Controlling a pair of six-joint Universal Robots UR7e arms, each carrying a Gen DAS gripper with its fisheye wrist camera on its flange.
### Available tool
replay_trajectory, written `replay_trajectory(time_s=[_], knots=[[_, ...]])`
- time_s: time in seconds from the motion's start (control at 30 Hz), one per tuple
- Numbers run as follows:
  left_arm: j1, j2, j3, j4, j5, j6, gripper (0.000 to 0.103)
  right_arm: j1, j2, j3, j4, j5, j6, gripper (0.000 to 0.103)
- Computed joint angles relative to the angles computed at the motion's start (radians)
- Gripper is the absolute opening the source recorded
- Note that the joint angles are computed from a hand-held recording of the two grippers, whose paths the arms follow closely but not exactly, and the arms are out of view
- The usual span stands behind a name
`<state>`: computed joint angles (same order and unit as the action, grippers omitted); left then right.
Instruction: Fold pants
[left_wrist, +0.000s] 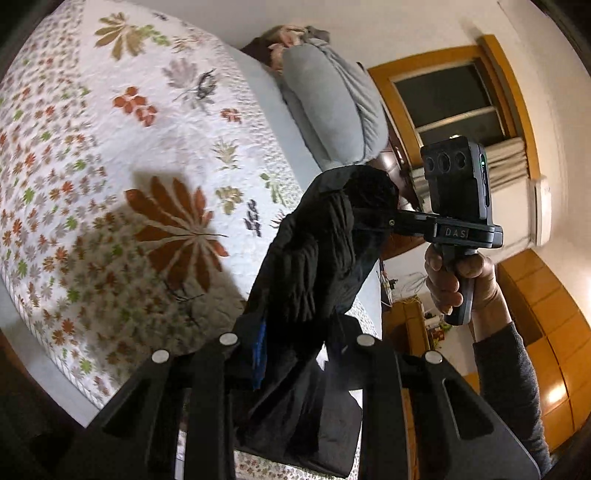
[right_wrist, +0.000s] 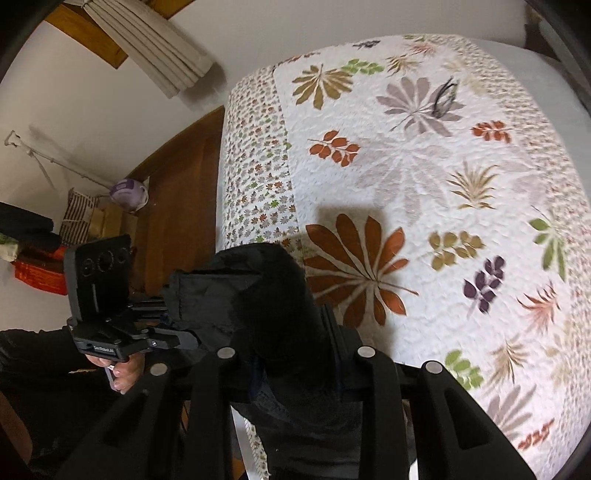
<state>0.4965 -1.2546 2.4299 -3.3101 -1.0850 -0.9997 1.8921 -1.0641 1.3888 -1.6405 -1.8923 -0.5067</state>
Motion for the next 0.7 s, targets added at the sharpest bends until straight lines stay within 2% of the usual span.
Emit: replay_trajectory(time_s=[0.3, 0.7], knots=[[-0.086, 0.012, -0.046, 0.074, 0.037, 0.0, 0.024, 0.001, -0.122, 0.076, -0.051, 0.011, -0.001, 0.028], [-0.176, 0.077, -0.143, 0.163, 0.061, 0.022, 0.024, -0.02, -0.279, 0.151, -0.087, 0.017, -0.035, 0.028]])
